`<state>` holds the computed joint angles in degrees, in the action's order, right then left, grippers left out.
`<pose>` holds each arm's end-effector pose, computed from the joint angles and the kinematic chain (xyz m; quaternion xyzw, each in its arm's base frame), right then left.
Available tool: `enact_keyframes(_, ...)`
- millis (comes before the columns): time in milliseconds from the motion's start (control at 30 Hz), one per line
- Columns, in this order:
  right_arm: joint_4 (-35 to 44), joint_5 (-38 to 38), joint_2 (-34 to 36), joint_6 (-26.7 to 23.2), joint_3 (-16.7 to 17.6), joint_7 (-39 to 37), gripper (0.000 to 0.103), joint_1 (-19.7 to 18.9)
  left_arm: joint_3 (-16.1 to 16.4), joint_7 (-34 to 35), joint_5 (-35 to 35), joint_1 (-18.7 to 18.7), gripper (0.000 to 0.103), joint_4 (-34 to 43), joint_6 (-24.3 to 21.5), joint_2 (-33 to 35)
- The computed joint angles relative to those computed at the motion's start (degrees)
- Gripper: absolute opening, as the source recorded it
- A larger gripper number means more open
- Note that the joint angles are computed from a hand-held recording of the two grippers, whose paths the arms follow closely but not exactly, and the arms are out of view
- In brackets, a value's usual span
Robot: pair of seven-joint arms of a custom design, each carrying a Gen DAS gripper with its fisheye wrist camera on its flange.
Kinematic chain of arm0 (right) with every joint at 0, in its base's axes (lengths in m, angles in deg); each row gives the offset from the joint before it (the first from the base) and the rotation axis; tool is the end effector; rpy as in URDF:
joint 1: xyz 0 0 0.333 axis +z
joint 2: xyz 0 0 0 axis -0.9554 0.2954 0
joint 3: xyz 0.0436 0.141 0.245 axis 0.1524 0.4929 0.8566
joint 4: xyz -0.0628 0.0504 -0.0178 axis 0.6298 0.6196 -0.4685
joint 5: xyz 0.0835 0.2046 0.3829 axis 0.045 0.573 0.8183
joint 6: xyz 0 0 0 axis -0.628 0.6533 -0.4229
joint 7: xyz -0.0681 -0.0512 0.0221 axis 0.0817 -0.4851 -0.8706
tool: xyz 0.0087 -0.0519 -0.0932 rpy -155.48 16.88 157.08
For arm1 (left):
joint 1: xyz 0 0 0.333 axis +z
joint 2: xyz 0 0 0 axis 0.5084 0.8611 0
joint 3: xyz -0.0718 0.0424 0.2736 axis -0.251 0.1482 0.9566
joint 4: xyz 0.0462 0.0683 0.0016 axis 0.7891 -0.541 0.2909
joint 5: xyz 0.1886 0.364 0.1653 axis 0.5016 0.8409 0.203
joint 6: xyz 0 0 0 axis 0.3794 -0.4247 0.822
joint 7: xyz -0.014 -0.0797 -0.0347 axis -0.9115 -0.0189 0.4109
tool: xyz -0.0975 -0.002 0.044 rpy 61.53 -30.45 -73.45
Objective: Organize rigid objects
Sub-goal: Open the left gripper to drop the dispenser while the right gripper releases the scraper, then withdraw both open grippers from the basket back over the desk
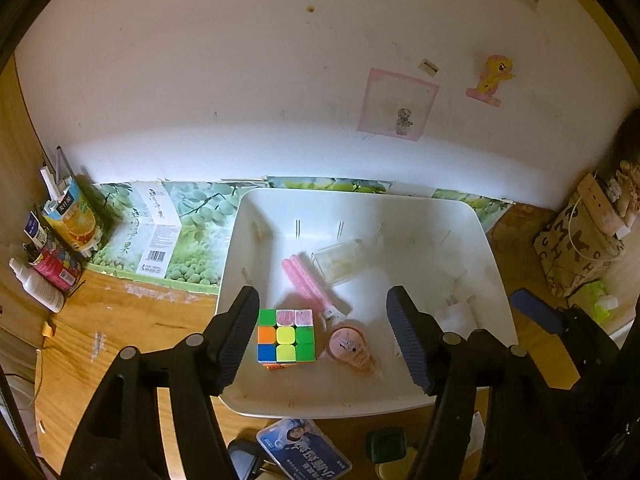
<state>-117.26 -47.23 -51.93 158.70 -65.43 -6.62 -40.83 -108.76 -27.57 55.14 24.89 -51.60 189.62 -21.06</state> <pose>0.4763 0.2824 0.5853 -0.8241 0.3735 -0.1026 0.4132 0.4058 -0.2371 0.6034 -0.7989 0.5004 -0.2148 0.2554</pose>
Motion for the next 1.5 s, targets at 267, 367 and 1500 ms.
enact_keyframes(267, -1.6, -0.7, -3.0, 0.6, -0.3, 0.0, 0.078, 0.4, -1.2, -0.7, 1.3, -0.1, 0.075, 0.7, -1.7, -1.9)
enact_keyframes(367, -2.3, -0.9, -4.4, 0.8, -0.7, 0.0, 0.081, 1.0, -1.9, -1.1, 1.9, -0.1, 0.078, 1.0, -3.0, -2.9)
enact_keyframes(1500, -14.4, -13.0, -22.3, 1.4, -3.3, 9.0, 0.087, 4.4, -6.8, -9.6, 0.5, -3.6, 0.079, -1.8, -13.8, -14.1)
